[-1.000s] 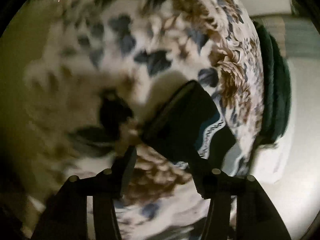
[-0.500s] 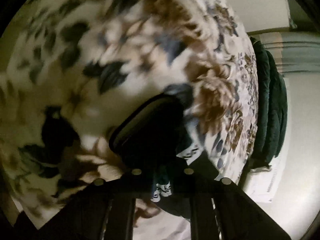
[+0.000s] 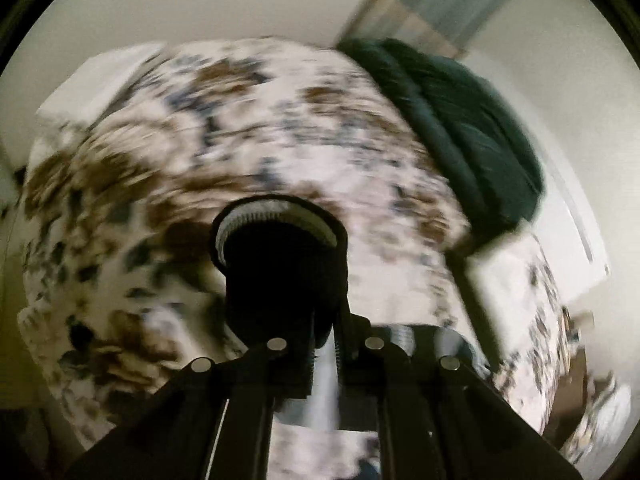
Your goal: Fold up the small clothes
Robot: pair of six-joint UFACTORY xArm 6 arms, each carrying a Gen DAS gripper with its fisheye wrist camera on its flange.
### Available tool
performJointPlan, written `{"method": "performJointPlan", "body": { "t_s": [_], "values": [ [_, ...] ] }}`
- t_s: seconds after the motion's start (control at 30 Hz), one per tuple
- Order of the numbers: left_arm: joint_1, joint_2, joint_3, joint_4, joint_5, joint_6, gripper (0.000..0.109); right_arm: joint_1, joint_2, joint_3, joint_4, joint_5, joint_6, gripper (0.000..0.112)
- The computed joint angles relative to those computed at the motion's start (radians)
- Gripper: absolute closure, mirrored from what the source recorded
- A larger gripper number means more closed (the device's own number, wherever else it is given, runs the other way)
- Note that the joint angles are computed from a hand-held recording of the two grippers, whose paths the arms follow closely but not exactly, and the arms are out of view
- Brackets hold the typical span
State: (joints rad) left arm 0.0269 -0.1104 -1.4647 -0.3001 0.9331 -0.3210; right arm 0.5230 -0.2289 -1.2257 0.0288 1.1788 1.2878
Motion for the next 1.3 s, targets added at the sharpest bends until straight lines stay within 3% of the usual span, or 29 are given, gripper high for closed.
{"method": "performJointPlan", "body": {
  "t_s": [0.23,0.43,0.53,0.63,0.7,0.73,0.8,0.87,0.93,1.1,1.3],
  "values": [
    [-0.326,0.153,-0.248,0.037,0.001,-0.073,0.103,-0.15,-0.229,0.162,-0.027,0.078,-0.081,0.048],
    [-0.575,0.334,-0.499,0.043,0.068,-0.051,0.103,-0.301,-0.372,0.252,-0.005,0.129,-0.163,0.048],
    [-0.662,0.388,-0.558,0.035,0.099,-0.052,0.102,-0.359,-0.418,0.275,0.004,0.16,-0.215,0.048],
    [-0.713,0.455,-0.642,0.061,0.193,-0.067,0.1,-0.403,-0.449,0.291,0.011,0.2,-0.245,0.048],
    [-0.731,0.469,-0.661,0.112,0.246,-0.085,0.099,-0.426,-0.471,0.31,0.042,0.191,-0.281,0.048],
    [-0.732,0.449,-0.625,0.139,0.241,-0.093,0.093,-0.433,-0.475,0.313,0.052,0.191,-0.292,0.048],
    [-0.729,0.398,-0.534,0.201,0.209,-0.109,0.071,-0.438,-0.474,0.307,0.067,0.186,-0.306,0.048],
    [-0.706,0.329,-0.422,0.287,0.179,-0.123,0.031,-0.433,-0.455,0.29,0.086,0.163,-0.321,0.048],
    [-0.678,0.275,-0.342,0.358,0.173,-0.135,0.014,-0.418,-0.419,0.267,0.112,0.12,-0.337,0.045],
    [-0.56,0.161,-0.159,0.5,0.2,-0.148,0.014,-0.365,-0.231,0.164,0.165,-0.003,-0.426,0.043],
    [-0.452,0.071,-0.027,0.591,0.233,-0.195,0.014,-0.36,0.015,0.007,0.099,-0.055,-0.407,0.043]
  ]
}}
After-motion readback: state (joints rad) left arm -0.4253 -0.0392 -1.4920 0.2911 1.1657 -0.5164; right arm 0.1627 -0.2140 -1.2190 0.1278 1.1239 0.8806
